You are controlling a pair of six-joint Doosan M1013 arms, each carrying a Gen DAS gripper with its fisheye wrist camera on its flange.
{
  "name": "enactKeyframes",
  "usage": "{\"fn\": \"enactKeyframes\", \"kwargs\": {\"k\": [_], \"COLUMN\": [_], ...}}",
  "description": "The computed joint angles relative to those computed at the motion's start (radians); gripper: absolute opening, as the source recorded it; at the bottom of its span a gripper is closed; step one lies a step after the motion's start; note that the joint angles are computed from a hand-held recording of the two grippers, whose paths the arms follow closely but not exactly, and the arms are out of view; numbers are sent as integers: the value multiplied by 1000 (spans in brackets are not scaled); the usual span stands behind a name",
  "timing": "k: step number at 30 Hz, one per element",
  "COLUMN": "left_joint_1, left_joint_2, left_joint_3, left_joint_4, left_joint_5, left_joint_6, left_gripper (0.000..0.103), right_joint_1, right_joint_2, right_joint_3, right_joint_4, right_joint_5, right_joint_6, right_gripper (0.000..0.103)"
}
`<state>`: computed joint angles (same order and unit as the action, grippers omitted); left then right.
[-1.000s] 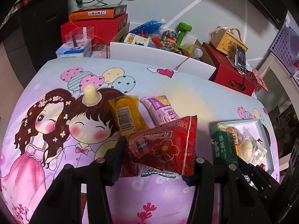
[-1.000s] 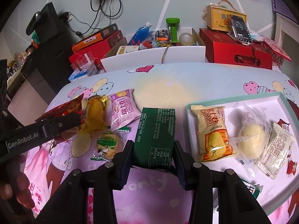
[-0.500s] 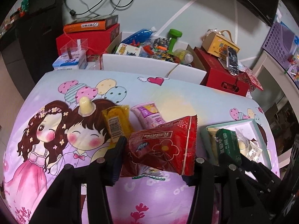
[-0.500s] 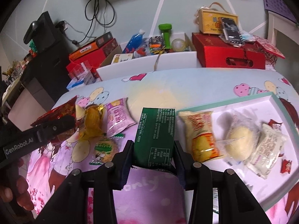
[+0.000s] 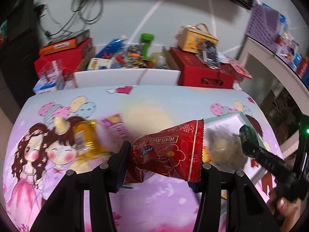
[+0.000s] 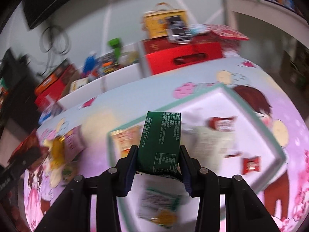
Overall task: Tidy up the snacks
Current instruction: 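Lift and carry the red pack and green pack over the white tray, then open both tools to release the red and green packs into the tray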
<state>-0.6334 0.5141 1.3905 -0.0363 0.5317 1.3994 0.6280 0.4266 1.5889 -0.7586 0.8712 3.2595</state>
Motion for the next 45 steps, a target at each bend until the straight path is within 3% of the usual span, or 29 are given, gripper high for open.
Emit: {"fn": "enactKeyframes", "kwargs": {"k": [11,18,28,30,32,37,40,42,45], "left_joint_1": [-109,-149,-156,-154,-153,-149,-150,-150,-146], "left_joint_2": [43,86,123,125,128,125,121,118,111], "left_joint_3": [-43,-80,-100,-105,-109,-109,-109,-107,-104], "left_joint_4": [-43,-17,30,38,46,22,36,42,32], "left_joint_5": [51,91,105,113,126,134,135,133,132], "left_joint_6": [209,233,174,162,151,166,156,148,155], "left_gripper": [52,52,53,56,67,68,79,80,80], "right_joint_1": [-34,-50,-77,-79,-81,-87,-90,-91,-90], "right_joint_2": [-115,-129,-99,-97,-95,-96,-100,-102,-103], "right_joint_3": [152,180,172,171,170,173,178,179,178], "right_joint_4": [-36,-7,92,103,114,136,150,155,154], "right_joint_5": [96,83,33,28,29,30,18,11,13], "right_joint_6": [226,224,130,121,119,118,110,108,105], "right_gripper": [44,45,45,46,46,46,51,65,67]}}
